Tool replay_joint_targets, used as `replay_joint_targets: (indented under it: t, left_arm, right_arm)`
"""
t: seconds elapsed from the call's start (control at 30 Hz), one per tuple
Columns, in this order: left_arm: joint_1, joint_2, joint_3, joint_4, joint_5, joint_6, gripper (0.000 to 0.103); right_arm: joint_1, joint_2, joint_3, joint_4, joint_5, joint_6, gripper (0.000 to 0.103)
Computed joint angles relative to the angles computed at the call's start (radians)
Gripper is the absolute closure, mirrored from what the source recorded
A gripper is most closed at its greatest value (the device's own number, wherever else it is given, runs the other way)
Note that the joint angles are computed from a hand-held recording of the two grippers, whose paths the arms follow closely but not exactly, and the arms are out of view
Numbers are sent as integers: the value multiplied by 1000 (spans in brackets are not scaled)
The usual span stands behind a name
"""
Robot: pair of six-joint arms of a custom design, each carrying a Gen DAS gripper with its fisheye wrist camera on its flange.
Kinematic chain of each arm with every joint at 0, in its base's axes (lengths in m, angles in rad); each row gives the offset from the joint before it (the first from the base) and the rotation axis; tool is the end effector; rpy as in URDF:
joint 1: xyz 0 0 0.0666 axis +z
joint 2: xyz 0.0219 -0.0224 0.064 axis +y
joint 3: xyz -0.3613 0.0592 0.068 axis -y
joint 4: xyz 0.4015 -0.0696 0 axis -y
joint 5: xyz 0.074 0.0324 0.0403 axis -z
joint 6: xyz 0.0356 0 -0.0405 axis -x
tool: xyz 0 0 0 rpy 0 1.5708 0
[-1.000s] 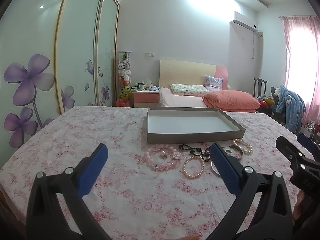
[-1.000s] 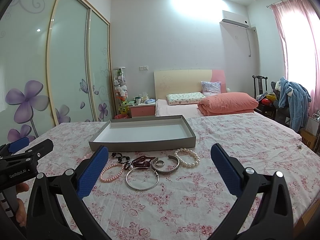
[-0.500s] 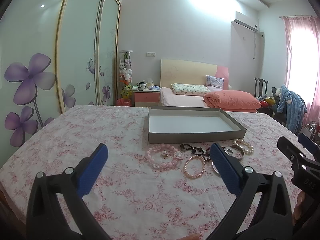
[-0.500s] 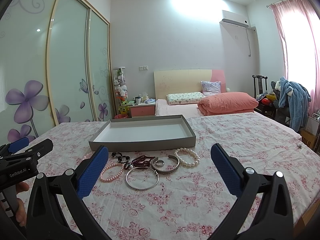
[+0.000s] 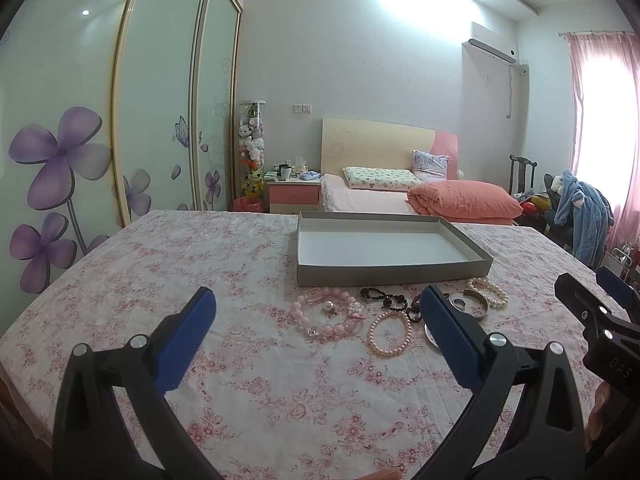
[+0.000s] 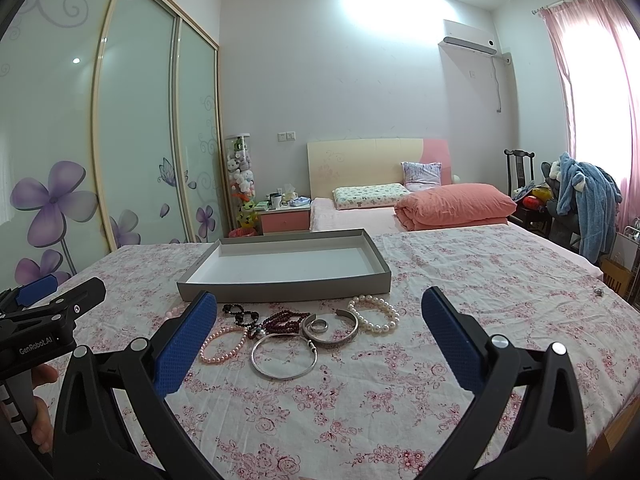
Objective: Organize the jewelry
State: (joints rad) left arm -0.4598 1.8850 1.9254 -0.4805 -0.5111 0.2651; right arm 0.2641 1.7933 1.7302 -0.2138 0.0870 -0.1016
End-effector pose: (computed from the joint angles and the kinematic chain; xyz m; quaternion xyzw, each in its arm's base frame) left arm 0.6298 -0.2929 0.4245 -0.0554 0.8263 0.0158 0.5603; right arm 0.6514 0.1725 0.4126 -0.0386 0.7967 0.0754 0.5985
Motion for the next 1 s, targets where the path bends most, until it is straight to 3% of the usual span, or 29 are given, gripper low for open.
replay_joint_targets:
  t: [0.63, 0.8, 0.9, 1.0]
  left_arm:
    - [0, 8, 7, -13, -1, 5, 4]
    - [15, 64, 104, -132, 23, 39, 4]
    - [43, 124, 215, -277, 95, 104, 4]
    - [75, 170, 298, -375, 185, 151, 4]
  right_arm:
    - [2, 3, 5, -7, 1, -2, 2]
    - [-12, 32, 52, -64, -16, 9, 2]
    - [-29, 88, 154, -181, -46, 5, 2]
    - [-51, 174, 313, -340, -68, -16, 2]
